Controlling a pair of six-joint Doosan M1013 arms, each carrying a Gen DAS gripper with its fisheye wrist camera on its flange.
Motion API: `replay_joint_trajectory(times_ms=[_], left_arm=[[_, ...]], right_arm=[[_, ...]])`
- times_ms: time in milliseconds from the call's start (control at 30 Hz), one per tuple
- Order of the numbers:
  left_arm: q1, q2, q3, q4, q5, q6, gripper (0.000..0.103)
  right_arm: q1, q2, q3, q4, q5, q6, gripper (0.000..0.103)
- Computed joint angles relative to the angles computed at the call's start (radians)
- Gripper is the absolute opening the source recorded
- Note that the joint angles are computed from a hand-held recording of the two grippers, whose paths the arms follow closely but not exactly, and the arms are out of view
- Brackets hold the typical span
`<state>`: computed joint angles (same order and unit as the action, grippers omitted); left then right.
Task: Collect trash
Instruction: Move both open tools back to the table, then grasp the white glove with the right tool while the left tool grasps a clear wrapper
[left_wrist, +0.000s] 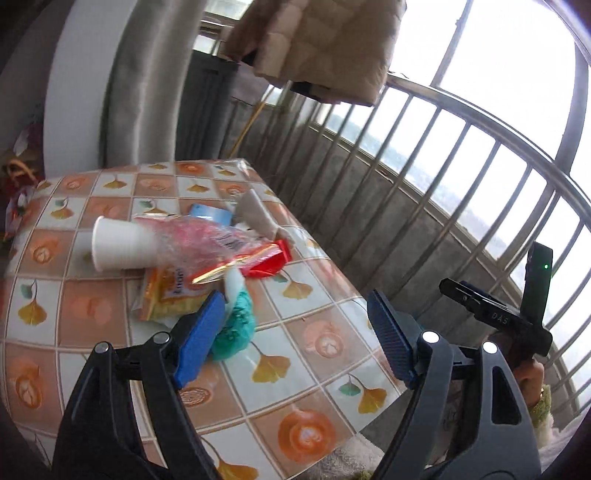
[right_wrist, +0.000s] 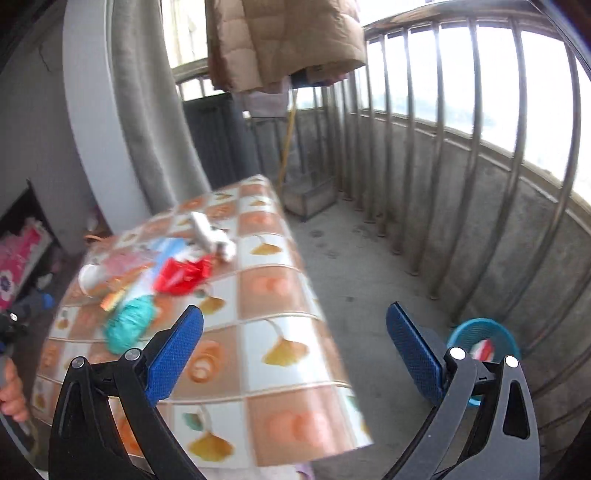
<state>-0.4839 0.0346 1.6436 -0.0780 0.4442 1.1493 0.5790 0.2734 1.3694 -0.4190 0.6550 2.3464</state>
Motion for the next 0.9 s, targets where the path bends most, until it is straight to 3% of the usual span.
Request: replay_joint_trajectory(times_ms=[100,200,333,433,633,900], left_arm=[[0.059,-0.008,0.033,-0.184,-0.042,0.043,0.075],[0.12,0.009,0.051,-0.489,-0.068,0.197,0.075],[0.188,0.072,0.031,-0.869,-0.013,0.412,0.073],[0.216,0.115,0.005,-0.95,0.037,0.424,0.067],[0.23,0.165,-0.035,-0.902,0.098,0.343,0.048],[0.237,0.182,-0.043,-0.92,0.116,0.386,0.022]], right_arm=[[-0.005,0.059,-0.077,0.225,0.006,-0.149,0.097],[-0.009,0.1,-0.129,0.409,0.03,-0.264,0.097],[-0.03,0.14,-0.183,0.592,0.075,-0.381,0.097],[-0.042,0.161,-0.22,0.623,0.099,-0.419,0.096],[-0.076,0.262,-0.374,0.713,0.17,-0.523,0.091],[-0.096,0.487,-0.72,0.696,0.397,-0.518,0.073]])
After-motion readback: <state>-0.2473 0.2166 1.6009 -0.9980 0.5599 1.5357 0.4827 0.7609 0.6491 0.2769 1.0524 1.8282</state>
